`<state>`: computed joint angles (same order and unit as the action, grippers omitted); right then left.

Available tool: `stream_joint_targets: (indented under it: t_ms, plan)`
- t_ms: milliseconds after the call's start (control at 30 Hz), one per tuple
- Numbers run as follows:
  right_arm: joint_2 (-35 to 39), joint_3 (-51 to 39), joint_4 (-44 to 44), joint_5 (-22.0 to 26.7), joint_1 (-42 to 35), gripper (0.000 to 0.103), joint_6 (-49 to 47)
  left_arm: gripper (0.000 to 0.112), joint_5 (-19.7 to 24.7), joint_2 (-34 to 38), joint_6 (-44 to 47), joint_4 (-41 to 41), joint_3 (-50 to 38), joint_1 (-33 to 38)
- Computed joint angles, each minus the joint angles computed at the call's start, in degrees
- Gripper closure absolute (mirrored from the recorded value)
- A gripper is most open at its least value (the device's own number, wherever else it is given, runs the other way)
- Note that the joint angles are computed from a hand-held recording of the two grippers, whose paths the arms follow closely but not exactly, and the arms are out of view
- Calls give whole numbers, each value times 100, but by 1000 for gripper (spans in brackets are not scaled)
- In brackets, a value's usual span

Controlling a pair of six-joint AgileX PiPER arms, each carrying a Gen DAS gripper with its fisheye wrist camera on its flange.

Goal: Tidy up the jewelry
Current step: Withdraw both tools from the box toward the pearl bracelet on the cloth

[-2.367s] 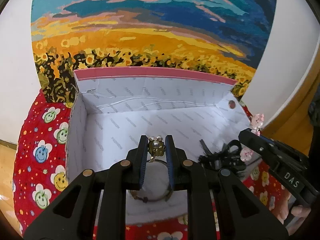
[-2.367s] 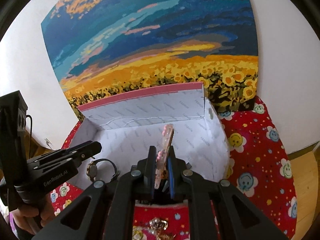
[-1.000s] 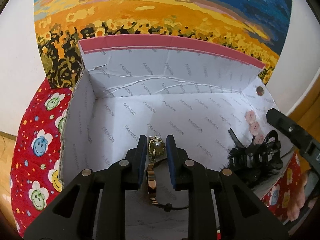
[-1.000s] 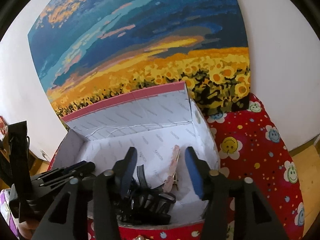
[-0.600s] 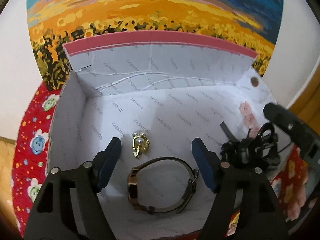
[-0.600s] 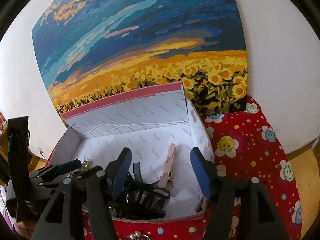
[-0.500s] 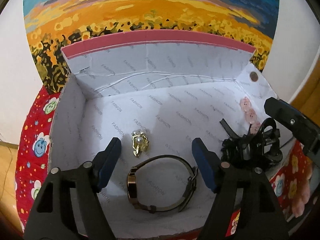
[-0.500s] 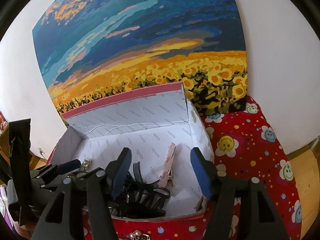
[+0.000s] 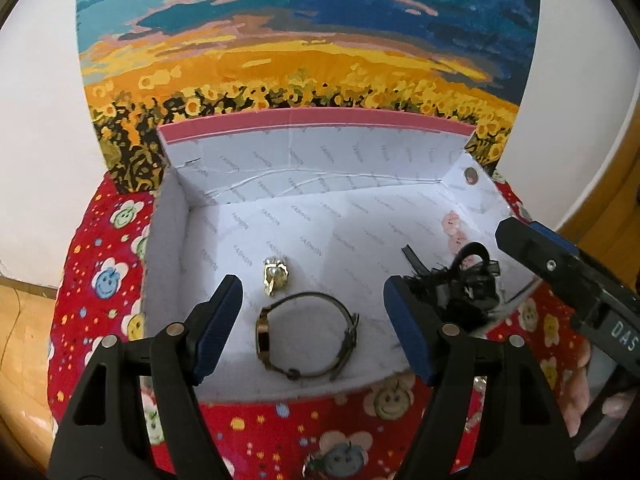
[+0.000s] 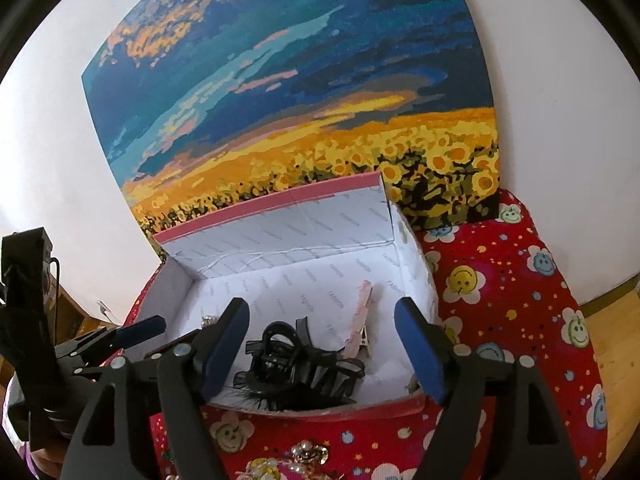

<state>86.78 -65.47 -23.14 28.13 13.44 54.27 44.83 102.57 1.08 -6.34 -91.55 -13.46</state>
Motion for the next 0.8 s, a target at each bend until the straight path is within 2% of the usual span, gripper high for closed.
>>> stream_joint_targets:
  t_ms: [100, 367, 667, 800]
  plan:
    - [-76, 9, -83, 98, 43, 26, 165, 41, -48, -267, -1, 11, 254, 21]
    - [-380, -5, 840, 412, 33, 26, -409, 41, -2, -911, 19, -147, 915, 183]
    - [-952, 154, 163, 1183, 863, 26, 398, 41, 156, -1437, 158, -463, 1409, 429]
    - [-1258, 368, -87, 1354, 1171, 26, 821, 41, 254, -1716, 260, -520, 1641, 475]
